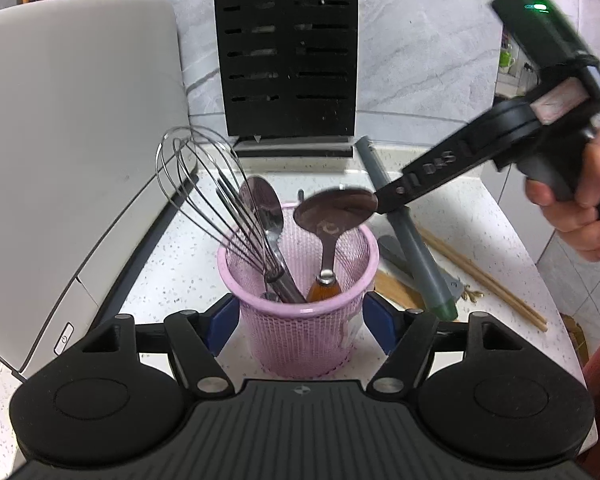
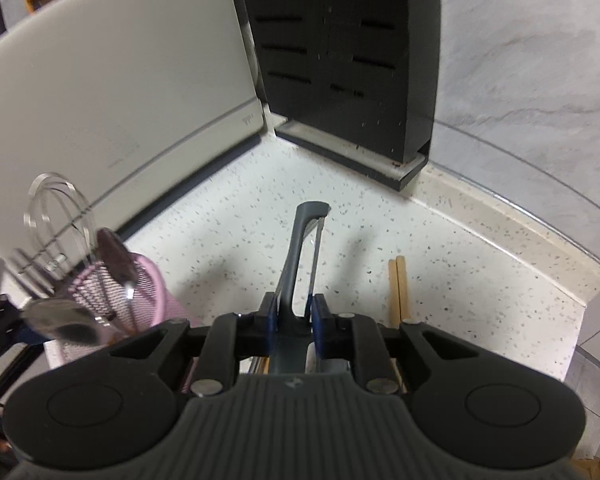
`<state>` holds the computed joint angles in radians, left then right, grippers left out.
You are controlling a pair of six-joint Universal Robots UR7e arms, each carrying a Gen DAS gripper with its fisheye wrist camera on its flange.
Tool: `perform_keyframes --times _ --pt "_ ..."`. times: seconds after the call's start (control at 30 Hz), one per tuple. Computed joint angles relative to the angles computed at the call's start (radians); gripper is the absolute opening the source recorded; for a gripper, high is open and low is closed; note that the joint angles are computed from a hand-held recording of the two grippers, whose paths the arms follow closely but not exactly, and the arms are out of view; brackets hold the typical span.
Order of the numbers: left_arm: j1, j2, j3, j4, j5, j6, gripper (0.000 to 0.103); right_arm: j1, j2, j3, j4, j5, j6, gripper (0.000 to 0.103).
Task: Organize utensils
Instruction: 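Lift the grey spatula with the right tool toward the pink cup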
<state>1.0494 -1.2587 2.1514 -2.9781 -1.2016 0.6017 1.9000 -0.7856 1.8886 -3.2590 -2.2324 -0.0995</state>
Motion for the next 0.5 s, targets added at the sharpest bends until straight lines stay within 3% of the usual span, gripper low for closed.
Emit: perform_keyframes --times 0.07,0.5 --pt "0.002 -0.004 0.004 -0.01 -0.015 -0.002 0.089 0.009 -0.015 0.022 -0.028 0.012 -0.01 0.016" --pt "-0.003 0.024 0.011 -0.075 0.008 0.003 0.093 0.071 -0.047 0.088 -0.24 0.06 -0.119 0.015"
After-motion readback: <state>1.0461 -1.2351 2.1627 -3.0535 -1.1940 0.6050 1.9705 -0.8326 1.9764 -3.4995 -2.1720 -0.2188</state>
